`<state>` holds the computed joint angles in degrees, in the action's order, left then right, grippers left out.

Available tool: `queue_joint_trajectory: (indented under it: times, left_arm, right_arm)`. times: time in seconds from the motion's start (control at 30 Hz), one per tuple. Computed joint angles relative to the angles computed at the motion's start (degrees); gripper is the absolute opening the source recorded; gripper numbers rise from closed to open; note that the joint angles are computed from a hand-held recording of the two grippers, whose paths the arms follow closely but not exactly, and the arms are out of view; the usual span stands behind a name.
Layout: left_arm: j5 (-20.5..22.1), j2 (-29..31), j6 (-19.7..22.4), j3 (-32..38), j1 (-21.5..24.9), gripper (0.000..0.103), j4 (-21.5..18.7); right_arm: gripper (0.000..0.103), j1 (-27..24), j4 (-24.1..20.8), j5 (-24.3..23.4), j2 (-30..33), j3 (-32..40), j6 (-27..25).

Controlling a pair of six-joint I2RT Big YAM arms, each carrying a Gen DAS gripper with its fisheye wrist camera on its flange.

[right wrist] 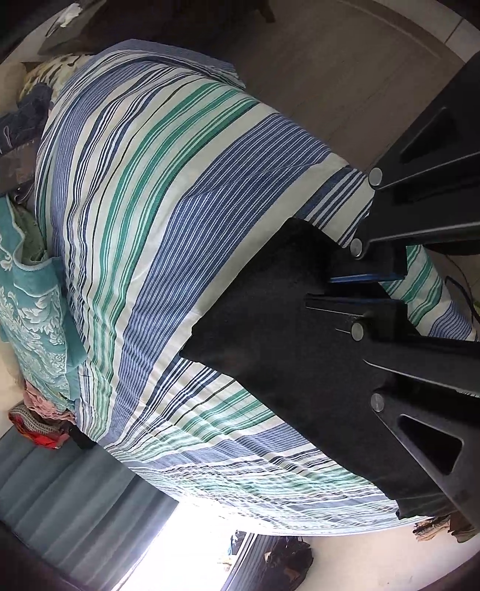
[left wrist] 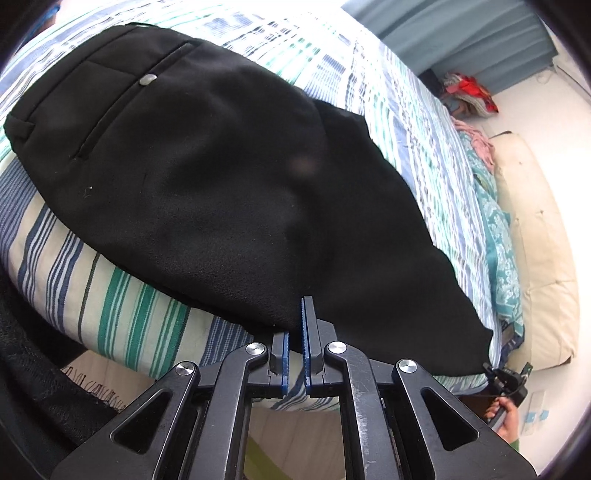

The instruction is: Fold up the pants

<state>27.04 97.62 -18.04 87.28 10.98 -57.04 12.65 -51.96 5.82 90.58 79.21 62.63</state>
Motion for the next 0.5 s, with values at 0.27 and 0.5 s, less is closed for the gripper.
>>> queue_joint_trajectory:
  times: [0.27,0.5]
  left_arm:
    - [-6.8,-1.3,1.6,3.1,-0.2,0.034,-9.7]
    - [-14.4,-4.4,7.1,4.3,-0.5,0.069,-3.4]
  right_arm:
    - [0.066,1.9,-10.7,0.3,3.0,6.0,-3.1]
    - [0.075,11.2,-17.4,19.0,1.7,11.8,-8.0]
